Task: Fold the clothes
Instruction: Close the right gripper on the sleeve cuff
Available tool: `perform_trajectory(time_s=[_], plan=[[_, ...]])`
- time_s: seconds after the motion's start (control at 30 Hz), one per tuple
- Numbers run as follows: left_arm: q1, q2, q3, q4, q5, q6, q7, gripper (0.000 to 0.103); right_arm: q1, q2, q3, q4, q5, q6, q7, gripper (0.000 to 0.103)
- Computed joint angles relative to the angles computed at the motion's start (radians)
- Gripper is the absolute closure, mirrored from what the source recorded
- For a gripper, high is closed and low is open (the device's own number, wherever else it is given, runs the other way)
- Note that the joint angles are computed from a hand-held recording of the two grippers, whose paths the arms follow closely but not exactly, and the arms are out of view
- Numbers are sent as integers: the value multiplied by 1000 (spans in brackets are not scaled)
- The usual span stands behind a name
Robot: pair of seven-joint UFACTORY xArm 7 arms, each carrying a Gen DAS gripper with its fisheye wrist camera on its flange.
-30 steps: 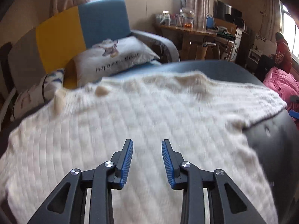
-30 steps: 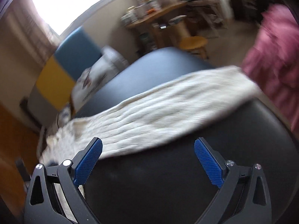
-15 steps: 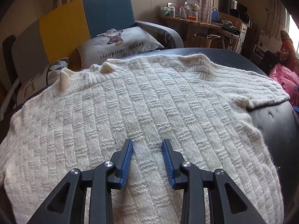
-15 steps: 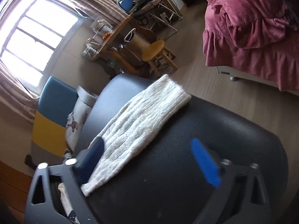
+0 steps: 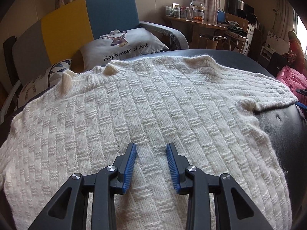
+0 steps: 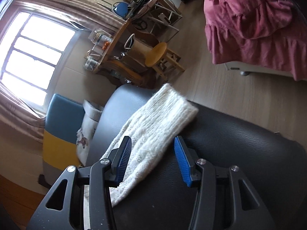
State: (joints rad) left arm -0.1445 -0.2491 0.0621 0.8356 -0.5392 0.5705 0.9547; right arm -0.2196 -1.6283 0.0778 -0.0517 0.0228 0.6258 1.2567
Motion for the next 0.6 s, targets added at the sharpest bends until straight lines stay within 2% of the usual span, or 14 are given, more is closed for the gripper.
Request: perform_trajectory(time_s=[0.13, 0.23, 0.43, 0.5, 0.6], plan=[[1, 3, 3, 4, -4, 7, 9, 69, -5, -10, 11, -18, 7, -36, 30, 51], [3, 3, 2, 5, -6, 9, 9, 69, -4, 2, 19, -13, 3, -42, 43, 47], [6, 4, 1, 7, -9, 15, 5, 69, -9, 153, 47, 78, -31, -11, 37, 49], [7, 5, 0, 9, -8, 17, 4, 69, -3, 208, 52, 108, -50, 12, 18, 74], [7, 1, -3, 4, -3, 12, -4, 69, -4, 215, 70, 110, -63, 31, 34, 92]])
